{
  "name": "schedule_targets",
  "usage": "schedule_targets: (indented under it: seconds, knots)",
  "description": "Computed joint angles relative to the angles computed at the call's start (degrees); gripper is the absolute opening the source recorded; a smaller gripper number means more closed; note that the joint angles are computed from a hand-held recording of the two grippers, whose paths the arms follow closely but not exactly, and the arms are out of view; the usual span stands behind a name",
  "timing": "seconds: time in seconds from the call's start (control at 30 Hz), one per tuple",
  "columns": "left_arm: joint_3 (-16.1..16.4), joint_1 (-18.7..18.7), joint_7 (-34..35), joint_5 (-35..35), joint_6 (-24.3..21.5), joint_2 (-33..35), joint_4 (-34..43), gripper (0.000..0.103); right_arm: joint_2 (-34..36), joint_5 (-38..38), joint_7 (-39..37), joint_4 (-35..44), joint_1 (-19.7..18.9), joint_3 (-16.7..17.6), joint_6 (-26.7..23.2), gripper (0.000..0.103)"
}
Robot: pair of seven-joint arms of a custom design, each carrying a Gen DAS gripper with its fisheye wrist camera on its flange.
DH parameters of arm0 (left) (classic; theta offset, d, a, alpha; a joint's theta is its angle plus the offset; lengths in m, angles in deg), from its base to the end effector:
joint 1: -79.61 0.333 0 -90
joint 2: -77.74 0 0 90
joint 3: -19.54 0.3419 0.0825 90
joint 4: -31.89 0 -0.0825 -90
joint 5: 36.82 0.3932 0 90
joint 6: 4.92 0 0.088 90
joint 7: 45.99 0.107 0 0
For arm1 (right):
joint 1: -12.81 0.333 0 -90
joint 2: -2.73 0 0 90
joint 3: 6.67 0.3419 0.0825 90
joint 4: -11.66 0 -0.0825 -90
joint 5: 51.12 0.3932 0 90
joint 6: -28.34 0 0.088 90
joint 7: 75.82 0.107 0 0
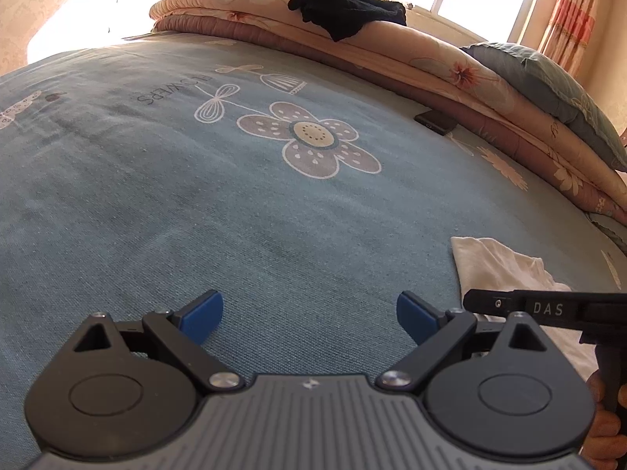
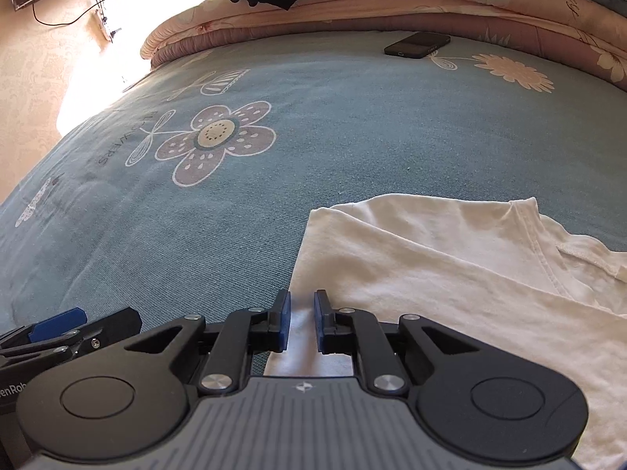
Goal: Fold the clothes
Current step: 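Fold the gripped side edge over the shirt body and open the right gripper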
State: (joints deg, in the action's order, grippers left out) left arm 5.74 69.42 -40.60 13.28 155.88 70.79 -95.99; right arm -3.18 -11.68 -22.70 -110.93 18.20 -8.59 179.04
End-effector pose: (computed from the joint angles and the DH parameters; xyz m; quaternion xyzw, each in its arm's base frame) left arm 0.4842 -0.2602 0.5076 -0.7365 0.5369 -0.3435 0.2267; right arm 0.5655 0.0182 0.5342 -0.7186 0.5897 -0.1257 0.3465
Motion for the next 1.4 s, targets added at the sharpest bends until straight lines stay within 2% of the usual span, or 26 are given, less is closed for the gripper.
schedule_targets:
  seconds: [0.07, 0.2, 0.33, 0.47, 0.7, 0.87, 1.0, 1.17, 1.27, 1.33, 1.4]
  knots:
    - [0.0, -0.01, 0.0, -0.11, 0.02, 0.07, 0.03, 0.095, -0.07, 2.11, -0.99, 0.5, 0.2, -0.19, 1.01, 0.014]
    - [-0.02, -0.14, 0.47, -0.31, -0.11, 0.16, 0.13, 0.095, 3.14, -3.58, 4.82, 2.64, -0.28, 0.53, 0.6, 0.014]
    - [0.11, -0.03, 0.28, -0.42, 0.49, 0.16, -0.04, 0.095, 5.97, -2.83, 5.12, 4.41, 0.2, 0.85, 3.64, 0.013]
    - [0.06, -0.07, 0.52, -0.63, 0.29, 0.27, 0.08, 0.095, 8.51, -4.84, 7.76, 7.38, 0.35, 0.85, 3.99, 0.013]
    - [0.21, 0.1, 0.15, -0.87, 1.05, 0.09, -0.23, 0.095, 5.94, -7.53, 10.03, 6.11, 0.44, 0.88, 2.63, 0.016]
    - [0.03, 0.08, 0.08, -0.66, 0.5, 0.2, -0.02, 0.095, 8.15, -9.65, 12.43, 6.96, 0.71, 0.94, 4.1, 0.016]
    - [0.17, 0.18, -0.27, -0.71, 0.85, 0.03, -0.21, 0.095, 2.46, -5.44, 8.41, 3.94, -0.26, 0.21, 0.06, 0.016]
    - [0.22, 0.38, -0.64, -1.04, 1.14, -0.28, -0.55, 0.095, -5.75, -5.75, 3.51, -3.27, -1.22, -0.82, -2.88, 0.016]
    - [0.08, 0.33, -0.31, -0.96, 0.81, -0.13, -0.35, 0.095, -6.52, -6.13, 2.37, -5.29, -1.39, -0.66, -3.77, 0.016]
    - [0.04, 0.29, -0.15, -0.81, 0.67, -0.02, -0.21, 0.095, -5.76, -3.82, 1.36, -5.39, -0.71, -0.86, -4.9, 0.016]
    - [0.05, 0.29, -0.22, -0.61, 0.71, 0.1, -0.12, 0.095, -5.3, -2.33, 0.29, -5.77, 0.1, -0.2, -3.9, 0.021]
